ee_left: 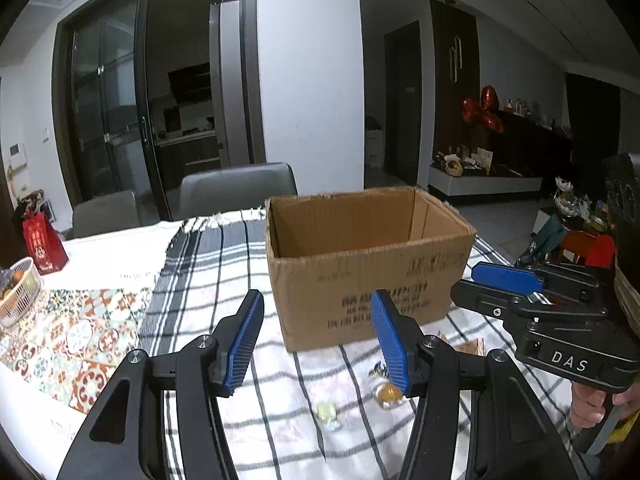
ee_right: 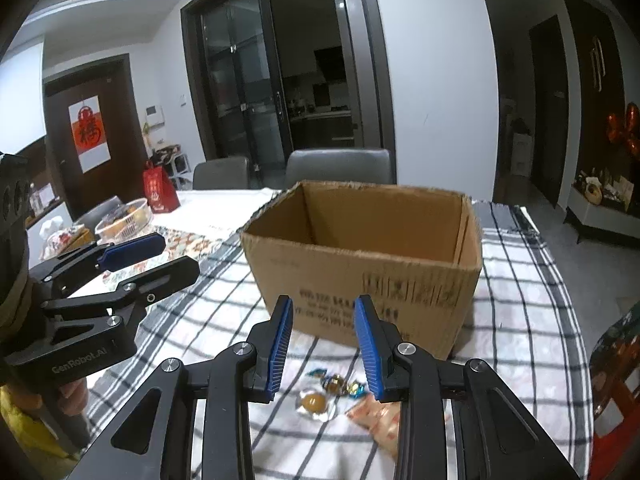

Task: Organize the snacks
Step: 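Move both open grippers back down to the remaining snacks, then grasp the pale green candy with the left gripper while the right grasps the orange round candy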

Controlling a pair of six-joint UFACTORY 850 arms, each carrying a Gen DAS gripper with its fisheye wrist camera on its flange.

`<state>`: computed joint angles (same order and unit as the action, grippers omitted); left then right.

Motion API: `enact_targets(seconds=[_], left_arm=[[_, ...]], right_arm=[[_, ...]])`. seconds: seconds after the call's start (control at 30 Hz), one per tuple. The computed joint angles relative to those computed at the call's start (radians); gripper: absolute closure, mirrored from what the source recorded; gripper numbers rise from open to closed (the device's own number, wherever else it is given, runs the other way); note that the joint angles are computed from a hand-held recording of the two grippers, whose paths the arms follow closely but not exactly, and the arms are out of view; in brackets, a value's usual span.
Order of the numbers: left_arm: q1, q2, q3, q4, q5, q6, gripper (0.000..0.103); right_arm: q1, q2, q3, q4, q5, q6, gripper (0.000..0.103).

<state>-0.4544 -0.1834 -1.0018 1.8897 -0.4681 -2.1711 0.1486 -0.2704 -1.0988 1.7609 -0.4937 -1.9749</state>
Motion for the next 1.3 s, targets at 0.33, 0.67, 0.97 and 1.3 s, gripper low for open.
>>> enact_targets(seconds=[0.33,0.67,0.97,1.3], left_arm=[[0.001,0.001,0.073,0.076,0.055,-0.104,0.052],[0.033,-0.047,0.080,0.139,0.165,-0.167,0.060],[0.076,-0.098,0.054,0.308,0.276,-0.335,0.071],[0.095,-0.166,0.005,0.219,0.333,-0.243,0.077]], right_arm=[[0.013,-0.031,0.031,-0.083,0.007,0.065,0.070],[0.028,-0.094,0.017,-0.197,0.026,0.178,0.070],[0.043,-0.158,-0.036,-0.323,0.019,0.295,0.070],[0.051,-0.216,-0.079,-0.390,0.026,0.373,0.076]])
